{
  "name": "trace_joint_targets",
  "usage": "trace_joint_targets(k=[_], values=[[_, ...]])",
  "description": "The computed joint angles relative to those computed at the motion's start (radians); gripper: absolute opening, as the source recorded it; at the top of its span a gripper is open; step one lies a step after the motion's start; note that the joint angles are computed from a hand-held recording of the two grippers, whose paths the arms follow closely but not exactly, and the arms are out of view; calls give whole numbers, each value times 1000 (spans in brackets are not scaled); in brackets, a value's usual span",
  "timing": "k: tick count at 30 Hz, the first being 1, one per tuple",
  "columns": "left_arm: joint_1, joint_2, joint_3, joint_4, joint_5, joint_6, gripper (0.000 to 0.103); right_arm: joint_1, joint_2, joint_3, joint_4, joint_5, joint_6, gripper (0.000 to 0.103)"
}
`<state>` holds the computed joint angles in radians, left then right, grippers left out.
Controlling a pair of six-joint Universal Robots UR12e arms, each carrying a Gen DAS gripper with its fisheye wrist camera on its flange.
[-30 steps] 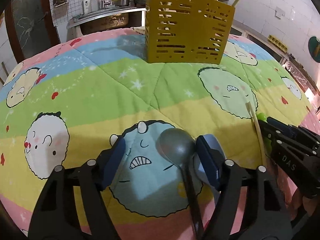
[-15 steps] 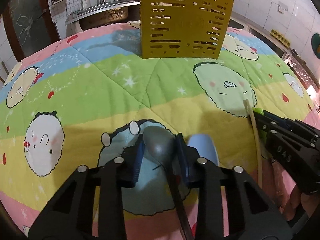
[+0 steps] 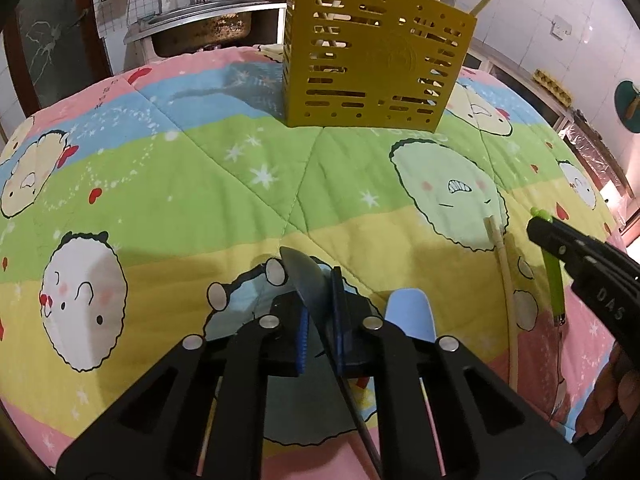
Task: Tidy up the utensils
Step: 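Lift the spoon and fork and carry both over the yellow holder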
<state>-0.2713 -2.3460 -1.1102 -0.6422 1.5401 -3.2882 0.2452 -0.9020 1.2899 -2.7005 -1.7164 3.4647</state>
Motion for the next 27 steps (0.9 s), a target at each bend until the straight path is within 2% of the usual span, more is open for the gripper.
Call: trace_joint_targets(k=[3,6,15,23,27], values=[[0,5,-7,25,0,9,8,-2,-7,11,-35,1,-3,19],[-1,16,-27,87,13,23,7,-4,-13,20,-74,0,-6,19],[2,48,-91,363,44,70,6,-4,-26,46,-225,-17,-24,19],[16,48,-117,556,23,43,6,6,-29,67,-426,-65,-72,19],[22,45,-116,596,8,21,6,12,-22,60,-500,-95,-106,19]])
